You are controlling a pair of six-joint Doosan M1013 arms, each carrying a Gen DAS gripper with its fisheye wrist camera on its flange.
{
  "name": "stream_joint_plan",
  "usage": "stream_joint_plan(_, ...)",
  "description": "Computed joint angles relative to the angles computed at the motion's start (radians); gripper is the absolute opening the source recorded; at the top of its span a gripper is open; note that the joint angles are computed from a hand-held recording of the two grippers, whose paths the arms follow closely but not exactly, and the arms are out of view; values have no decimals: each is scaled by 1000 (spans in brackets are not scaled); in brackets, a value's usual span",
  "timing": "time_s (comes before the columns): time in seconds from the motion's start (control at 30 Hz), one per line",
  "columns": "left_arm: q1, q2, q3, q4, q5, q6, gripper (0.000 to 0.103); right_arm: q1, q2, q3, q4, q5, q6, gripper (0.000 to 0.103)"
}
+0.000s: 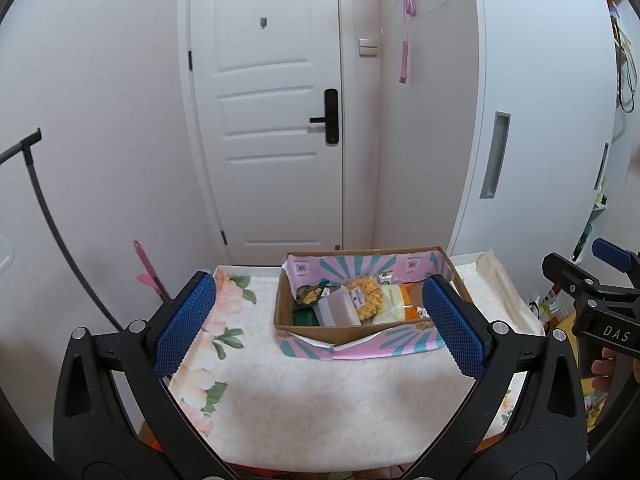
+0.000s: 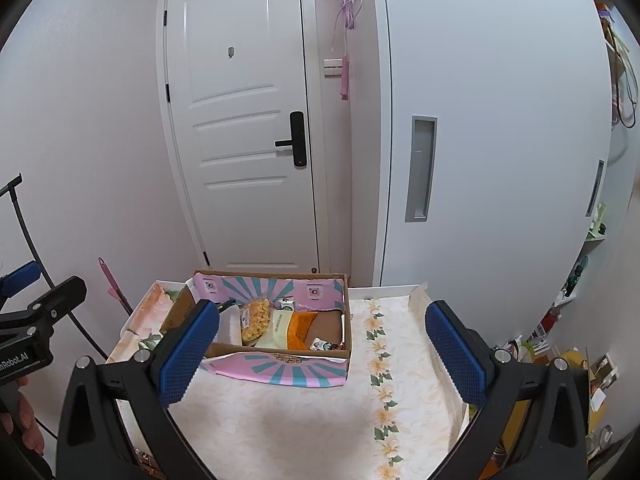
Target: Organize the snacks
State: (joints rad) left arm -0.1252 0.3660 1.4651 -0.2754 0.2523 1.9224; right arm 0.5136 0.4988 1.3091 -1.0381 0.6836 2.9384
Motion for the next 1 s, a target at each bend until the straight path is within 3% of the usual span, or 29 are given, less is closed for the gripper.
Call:
stream_joint_plan(0.83,-5,-4,-2,31,0,-41,103,-1,-10,9,-13,6,8,102)
stream_joint_plan(0.93,-9,-5,-2,76,0,-87,103,0,-12,11,-19,3,8,102)
stream_joint_plan(1.0,-17,-8,3,175,-8,-183,103,0,-13,11,-20,1,6,103)
